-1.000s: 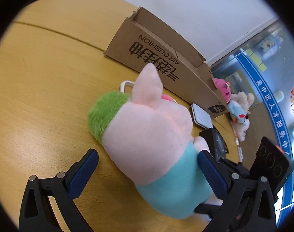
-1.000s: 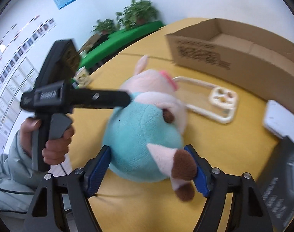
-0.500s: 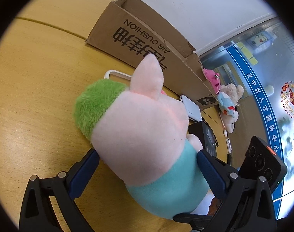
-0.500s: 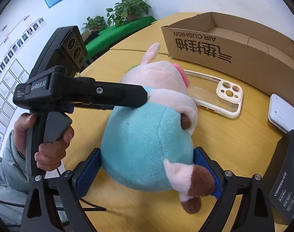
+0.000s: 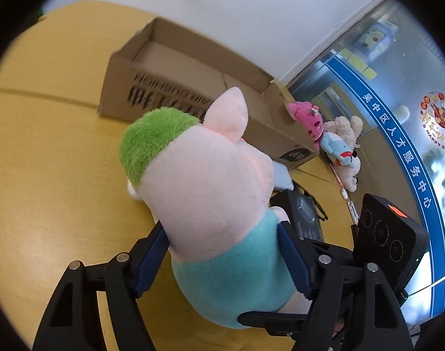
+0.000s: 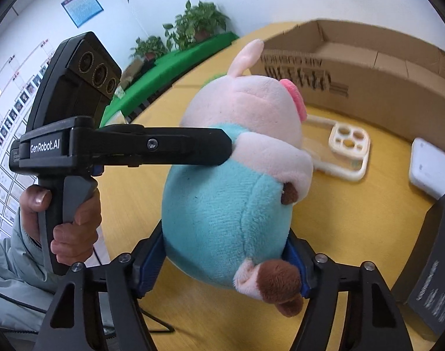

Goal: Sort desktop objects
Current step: 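Lift the plush pig with the right gripper and carry it over the box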

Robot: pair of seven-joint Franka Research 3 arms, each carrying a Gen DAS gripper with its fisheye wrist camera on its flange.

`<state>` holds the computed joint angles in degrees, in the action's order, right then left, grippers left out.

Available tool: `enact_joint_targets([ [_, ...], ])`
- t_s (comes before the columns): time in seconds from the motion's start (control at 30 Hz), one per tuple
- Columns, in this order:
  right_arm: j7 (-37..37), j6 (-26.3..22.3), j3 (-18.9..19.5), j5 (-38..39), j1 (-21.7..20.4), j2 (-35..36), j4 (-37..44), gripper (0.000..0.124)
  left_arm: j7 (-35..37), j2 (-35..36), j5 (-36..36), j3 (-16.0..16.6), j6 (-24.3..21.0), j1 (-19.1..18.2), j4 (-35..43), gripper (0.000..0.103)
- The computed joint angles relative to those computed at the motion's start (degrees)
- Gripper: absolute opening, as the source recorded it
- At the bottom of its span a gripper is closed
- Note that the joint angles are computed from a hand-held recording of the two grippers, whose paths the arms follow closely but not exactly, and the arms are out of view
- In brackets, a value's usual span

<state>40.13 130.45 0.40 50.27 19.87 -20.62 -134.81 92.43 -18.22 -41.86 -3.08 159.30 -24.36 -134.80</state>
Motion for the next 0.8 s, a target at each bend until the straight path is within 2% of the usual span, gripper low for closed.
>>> enact_joint_targets([
  [0.13, -1.12, 1.05, -0.74, 0.54, -0.36, -0.48, 2.36, 0.069, 2.44, 2.67, 1.64, 0.03, -0.21, 0.43, 5.99, 0.073],
  [0.23, -1.27, 1.92, -0.98, -0.38, -0.94, 0.80, 6.36, 0.068, 2.71, 5.92, 5.09, -1.28, -0.39, 2.45, 12.26, 0.073],
  [0.4, -2.12, 2.80, -1.57, -0.77, -1.86, 5.69, 17.67, 0.068, 6.02, 11.52, 9.46, -3.10, -0.31, 5.72, 24.61, 0.072],
  [0.57, -1.31, 3.12, -1.06, -0.20, -2.98, 11.80, 29.75, 0.068, 5.50, 18.03, 16.07, -5.76, -1.07, 10.16, 37.59, 0.072],
  [0.73, 1.20, 4.04, 0.88, -0.81, -3.95, 18.77, 41.66, 0.068, 5.16, 25.94, 20.63, -8.00, -5.56, 14.23, 52.22, 0.072],
  [0.8, 2.66, 3.79, 1.65, -1.31, -4.42, 21.96, 46.64, 0.068, 5.38, 27.89, 22.03, -8.90, -6.73, 15.68, 55.66, 0.072],
])
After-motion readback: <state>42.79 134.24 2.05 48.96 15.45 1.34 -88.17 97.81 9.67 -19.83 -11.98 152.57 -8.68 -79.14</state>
